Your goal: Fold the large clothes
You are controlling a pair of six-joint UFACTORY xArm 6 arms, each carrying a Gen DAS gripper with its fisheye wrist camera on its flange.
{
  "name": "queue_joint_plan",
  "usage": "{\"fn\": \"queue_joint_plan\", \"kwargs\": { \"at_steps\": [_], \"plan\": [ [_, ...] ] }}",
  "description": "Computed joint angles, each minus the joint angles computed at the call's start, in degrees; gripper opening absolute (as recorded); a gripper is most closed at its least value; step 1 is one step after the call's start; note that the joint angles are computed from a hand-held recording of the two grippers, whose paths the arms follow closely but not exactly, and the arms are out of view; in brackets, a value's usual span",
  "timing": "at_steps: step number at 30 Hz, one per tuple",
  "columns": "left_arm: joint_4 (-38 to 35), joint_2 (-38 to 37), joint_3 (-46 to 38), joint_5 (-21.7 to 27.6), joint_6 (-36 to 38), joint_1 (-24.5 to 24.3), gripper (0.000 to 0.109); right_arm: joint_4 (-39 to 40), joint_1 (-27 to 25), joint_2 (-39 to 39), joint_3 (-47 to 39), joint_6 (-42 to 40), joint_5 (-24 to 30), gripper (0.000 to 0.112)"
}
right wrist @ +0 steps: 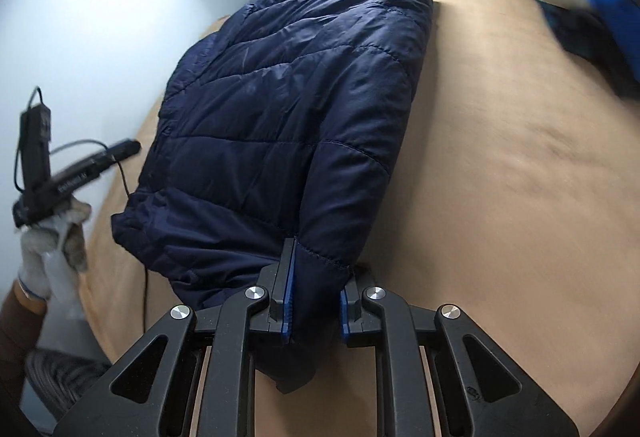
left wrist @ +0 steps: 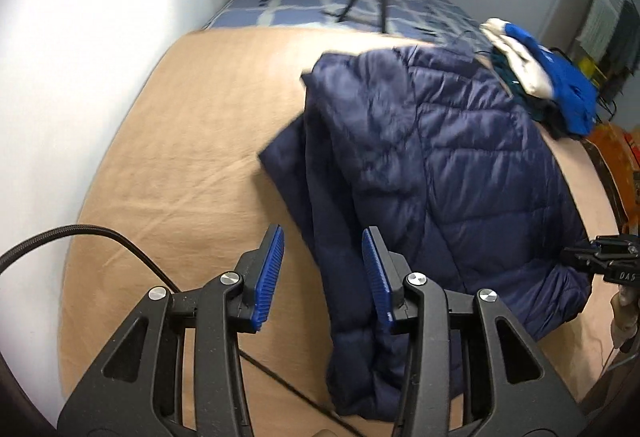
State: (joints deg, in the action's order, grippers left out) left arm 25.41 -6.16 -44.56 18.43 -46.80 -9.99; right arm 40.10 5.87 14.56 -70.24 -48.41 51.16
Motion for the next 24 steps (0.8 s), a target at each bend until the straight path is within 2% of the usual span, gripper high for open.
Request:
{"fn": "queue_joint_plan", "kwargs": {
  "at_steps": [5, 9, 11, 14, 16, 20, 22, 24],
  "plan": [
    [7.0, 2.5, -4.26, 1.91, -5.47, -3.81, 0.042, -3.6, -1.65, -2.65, 2.1, -1.75, 0.84, 0.016],
    [4.64, 6.35, -7.64, 1.14, -4.55, -3.61, 0.042, -6.1, -0.65, -3.43, 0.59, -1.32, 0.22, 0.027],
    [5.42, 6.7, -7.88, 0.69, -5.7, -3.58, 0.042, -4.81, -0.23, -4.1, 0.78, -3.8, -2.89, 0.027],
    [12.17, 7.31, -8.25, 0.9, -10.58, -3.08, 0.042, 1.55, 0.47, -3.17, -1.16, -7.26, -8.61, 0.028],
    [13.49, 8.73, -9.14, 0.86, -11.48, -2.78, 0.042, 4.79, 0.29, -0.67, -4.99, -6.9, -8.96, 0.028],
    [14.55, 11.73, -10.23, 0.27, -13.07, -2.03, 0.042, 4.13, 4.74, 8.87, -15.54, -5.12, -20.71, 0.028],
    [13.31, 12.55, -10.0, -0.79, -12.13, -1.48, 0.042, 2.24, 4.83, 13.95, -21.7, -2.43, -21.34, 0.028],
    [13.55, 12.76, -9.57, -1.72, -12.15, -0.79, 0.042, -2.56, 6.47, 20.27, -29.01, 3.66, -22.13, 0.028]
  ]
}}
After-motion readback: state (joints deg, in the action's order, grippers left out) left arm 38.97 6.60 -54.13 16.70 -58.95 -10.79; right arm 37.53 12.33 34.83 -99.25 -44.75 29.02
